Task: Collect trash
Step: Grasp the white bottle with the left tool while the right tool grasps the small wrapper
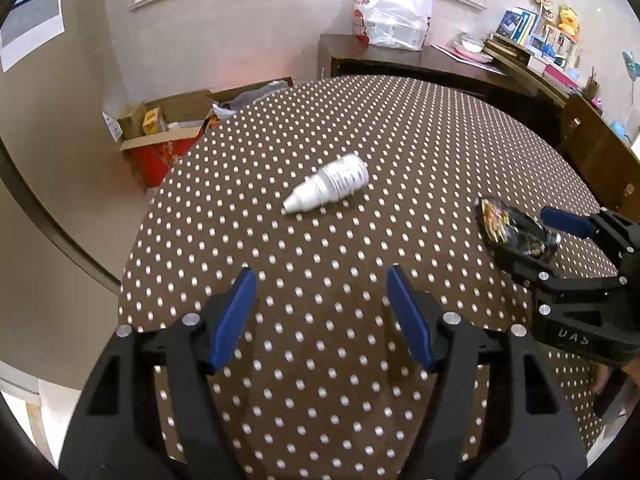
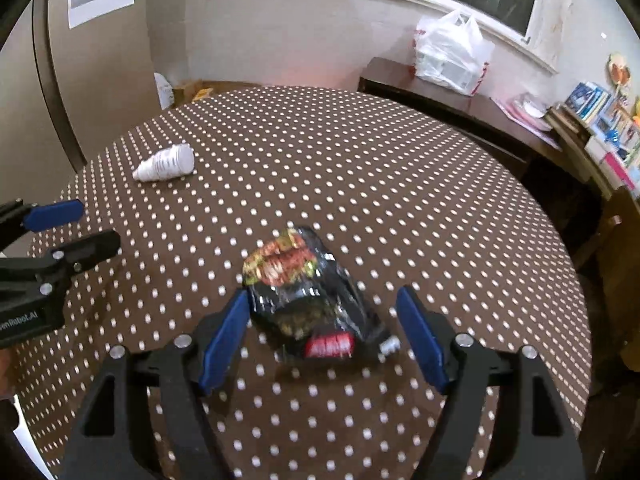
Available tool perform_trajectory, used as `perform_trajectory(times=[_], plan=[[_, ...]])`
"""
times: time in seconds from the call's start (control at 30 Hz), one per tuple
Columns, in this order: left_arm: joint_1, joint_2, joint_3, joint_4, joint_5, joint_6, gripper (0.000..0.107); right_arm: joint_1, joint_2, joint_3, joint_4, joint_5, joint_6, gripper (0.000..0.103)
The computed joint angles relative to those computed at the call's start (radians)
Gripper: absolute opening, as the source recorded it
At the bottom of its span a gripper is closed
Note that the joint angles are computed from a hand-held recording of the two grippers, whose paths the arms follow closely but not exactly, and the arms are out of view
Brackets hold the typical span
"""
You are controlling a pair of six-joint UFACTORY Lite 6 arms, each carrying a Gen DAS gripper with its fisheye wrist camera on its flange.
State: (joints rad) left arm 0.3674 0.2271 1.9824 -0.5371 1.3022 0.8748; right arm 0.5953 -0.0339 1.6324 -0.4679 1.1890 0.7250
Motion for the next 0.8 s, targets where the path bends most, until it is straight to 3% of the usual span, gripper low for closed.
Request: perform_trajectory(times=[0.03, 0.13, 0.17, 0.3, 0.43, 0.63, 0.73, 0.77, 0.8], plan=[[-0.004, 0.009, 0.011, 0.001, -0.003, 0.0, 0.067, -0.027, 0.005, 0.009, 0.036, -0.027, -0.029, 0.051], [-0.027, 0.077, 0.102, 0.011, 0.012, -0.033, 0.067, -0.069, 0.069, 0.079, 0.071, -0.05, -0.071, 0.043], [-0.03, 0.109, 0.147, 0.002, 0.025, -0.05, 0.067, -0.074, 0.085, 0.1, 0.072, -0.056, -0.075, 0.036], [-0.083, 0.174, 0.247, 0.037, -0.02, -0.093, 0.067, -0.074, 0.137, 0.161, 0.091, -0.1, -0.067, 0.032], [-0.133, 0.282, 0.402, 0.067, 0.006, -0.151, 0.067, -0.073, 0.187, 0.225, 0.126, -0.125, -0.074, 0.032], [-0.208, 0.334, 0.449, 0.15, -0.031, -0.153, 0.067, -0.11, 0.247, 0.303, 0.188, -0.142, -0.087, 0.032], [-0.229, 0.31, 0.387, 0.167, -0.058, -0.13, 0.067, -0.123, 0.242, 0.296, 0.209, -0.156, -0.087, 0.032], [-0.233, 0.32, 0.401, 0.167, -0.047, -0.136, 0.063, -0.128, 0.236, 0.288, 0.215, -0.161, -0.089, 0.032], [-0.235, 0.326, 0.413, 0.162, -0.04, -0.143, 0.051, -0.129, 0.237, 0.29, 0.218, -0.162, -0.089, 0.032]])
